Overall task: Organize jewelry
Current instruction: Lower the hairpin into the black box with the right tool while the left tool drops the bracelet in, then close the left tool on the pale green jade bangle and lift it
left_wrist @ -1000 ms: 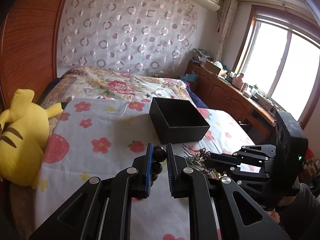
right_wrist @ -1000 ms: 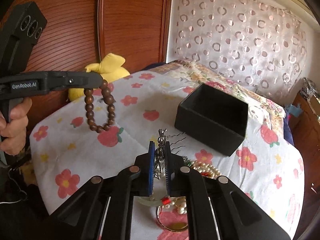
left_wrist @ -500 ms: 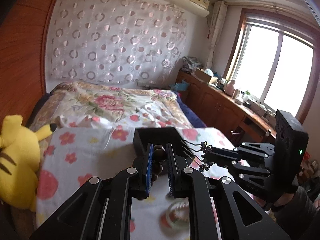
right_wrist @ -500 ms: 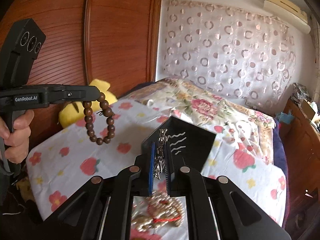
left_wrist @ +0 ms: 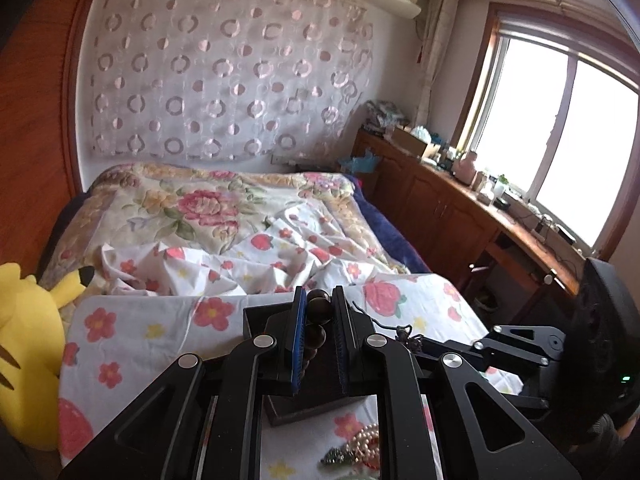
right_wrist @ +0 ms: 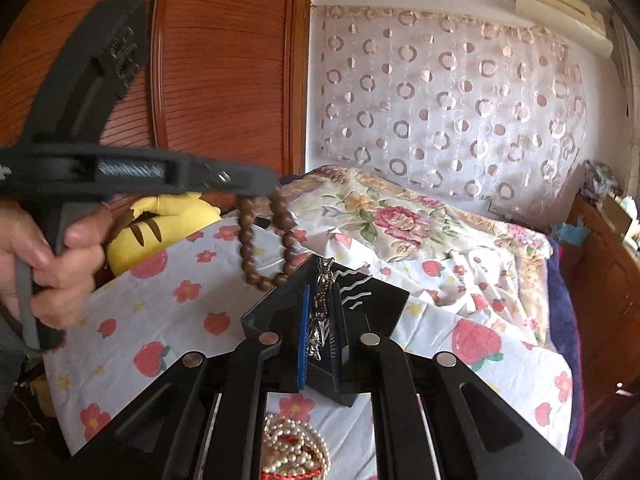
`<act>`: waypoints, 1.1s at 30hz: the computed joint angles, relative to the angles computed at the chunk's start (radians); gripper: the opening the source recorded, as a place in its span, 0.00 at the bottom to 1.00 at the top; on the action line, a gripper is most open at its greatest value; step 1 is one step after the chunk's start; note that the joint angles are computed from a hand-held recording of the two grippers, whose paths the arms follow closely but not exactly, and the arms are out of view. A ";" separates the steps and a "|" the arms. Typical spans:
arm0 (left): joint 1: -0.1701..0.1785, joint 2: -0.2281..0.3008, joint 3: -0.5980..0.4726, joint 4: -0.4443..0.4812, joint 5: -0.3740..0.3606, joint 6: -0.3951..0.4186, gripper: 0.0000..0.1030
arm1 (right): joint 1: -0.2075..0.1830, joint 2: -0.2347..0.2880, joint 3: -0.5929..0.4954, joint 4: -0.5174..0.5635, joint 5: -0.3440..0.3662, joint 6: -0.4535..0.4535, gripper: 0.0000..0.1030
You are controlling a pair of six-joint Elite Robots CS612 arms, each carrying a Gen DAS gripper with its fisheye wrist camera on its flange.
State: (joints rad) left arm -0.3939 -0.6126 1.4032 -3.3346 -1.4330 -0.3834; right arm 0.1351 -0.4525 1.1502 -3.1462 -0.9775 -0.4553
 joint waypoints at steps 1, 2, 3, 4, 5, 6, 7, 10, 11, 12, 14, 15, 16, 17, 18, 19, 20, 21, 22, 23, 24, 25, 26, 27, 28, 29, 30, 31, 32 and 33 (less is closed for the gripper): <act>0.001 0.008 -0.015 0.018 0.003 -0.001 0.12 | 0.000 0.006 -0.011 0.008 0.004 0.003 0.10; -0.001 0.015 -0.023 0.030 0.008 -0.004 0.12 | 0.000 0.015 -0.027 0.025 0.004 0.008 0.10; 0.001 0.023 -0.034 0.046 0.007 -0.007 0.12 | 0.000 0.020 -0.035 0.035 0.005 0.011 0.10; 0.001 0.031 -0.042 0.062 0.007 -0.009 0.12 | 0.001 0.025 -0.045 0.050 0.008 0.014 0.10; 0.002 0.036 -0.045 0.067 0.006 -0.012 0.12 | 0.002 0.034 -0.060 0.068 0.008 0.015 0.10; 0.004 0.043 -0.050 0.077 -0.001 -0.018 0.12 | 0.003 0.039 -0.065 0.076 0.006 0.016 0.10; 0.006 0.047 -0.054 0.086 -0.004 -0.025 0.12 | 0.004 0.046 -0.075 0.089 0.002 0.019 0.10; 0.008 0.054 -0.047 0.091 -0.003 -0.038 0.14 | 0.012 0.062 -0.099 0.117 -0.027 0.020 0.10; 0.006 0.053 -0.042 0.092 0.002 -0.036 0.15 | 0.016 0.069 -0.109 0.128 -0.043 0.018 0.10; 0.005 0.051 -0.034 0.088 0.008 -0.032 0.18 | 0.019 0.075 -0.118 0.136 -0.057 0.017 0.10; -0.001 0.045 -0.012 0.064 0.029 -0.020 0.36 | 0.024 0.086 -0.134 0.150 -0.077 0.021 0.10; -0.003 0.042 -0.001 0.050 0.039 -0.012 0.41 | 0.027 0.091 -0.143 0.154 -0.086 0.023 0.10; -0.006 0.037 0.016 0.033 0.053 -0.001 0.46 | 0.029 0.096 -0.151 0.160 -0.095 0.026 0.10; -0.009 0.033 0.026 0.023 0.062 0.005 0.50 | 0.032 0.101 -0.161 0.171 -0.102 0.031 0.10; -0.011 0.030 0.038 0.012 0.071 0.009 0.53 | 0.036 0.105 -0.171 0.191 -0.110 0.035 0.10; -0.013 0.027 0.050 0.000 0.079 0.012 0.62 | 0.038 0.108 -0.177 0.204 -0.115 0.036 0.11; -0.015 0.025 0.064 -0.017 0.090 0.016 0.69 | 0.040 0.112 -0.186 0.217 -0.113 0.036 0.11; -0.017 0.023 0.077 -0.034 0.098 0.019 0.73 | 0.042 0.114 -0.186 0.210 -0.114 0.040 0.12; -0.018 0.022 0.089 -0.053 0.105 0.021 0.78 | 0.043 0.113 -0.184 0.207 -0.115 0.042 0.22; -0.018 0.022 0.099 -0.069 0.110 0.022 0.83 | 0.043 0.112 -0.183 0.203 -0.115 0.047 0.32; -0.019 0.022 0.109 -0.086 0.116 0.022 0.86 | 0.042 0.110 -0.178 0.194 -0.112 0.057 0.47; -0.020 0.023 0.123 -0.111 0.126 0.022 0.89 | 0.040 0.106 -0.170 0.180 -0.100 0.067 0.49; -0.021 0.023 0.132 -0.125 0.130 0.019 0.90 | 0.037 0.102 -0.162 0.170 -0.089 0.071 0.49; -0.020 0.022 0.139 -0.131 0.128 0.018 0.90 | 0.034 0.095 -0.148 0.156 -0.084 0.076 0.49; -0.019 0.021 0.149 -0.137 0.125 0.013 0.92 | 0.032 0.089 -0.138 0.146 -0.083 0.079 0.49; -0.020 0.020 0.156 -0.140 0.121 0.010 0.92 | 0.029 0.078 -0.117 0.129 -0.086 0.084 0.49; -0.020 0.018 0.166 -0.145 0.115 0.008 0.92 | 0.026 0.068 -0.097 0.113 -0.089 0.088 0.49; -0.022 0.016 0.174 -0.147 0.112 0.006 0.93 | 0.022 0.058 -0.075 0.096 -0.091 0.090 0.49; -0.025 0.014 0.186 -0.153 0.110 0.005 0.93 | 0.017 0.045 -0.045 0.077 -0.093 0.088 0.49; -0.028 0.013 0.195 -0.158 0.111 0.004 0.93 | 0.013 0.032 -0.015 0.057 -0.096 0.087 0.49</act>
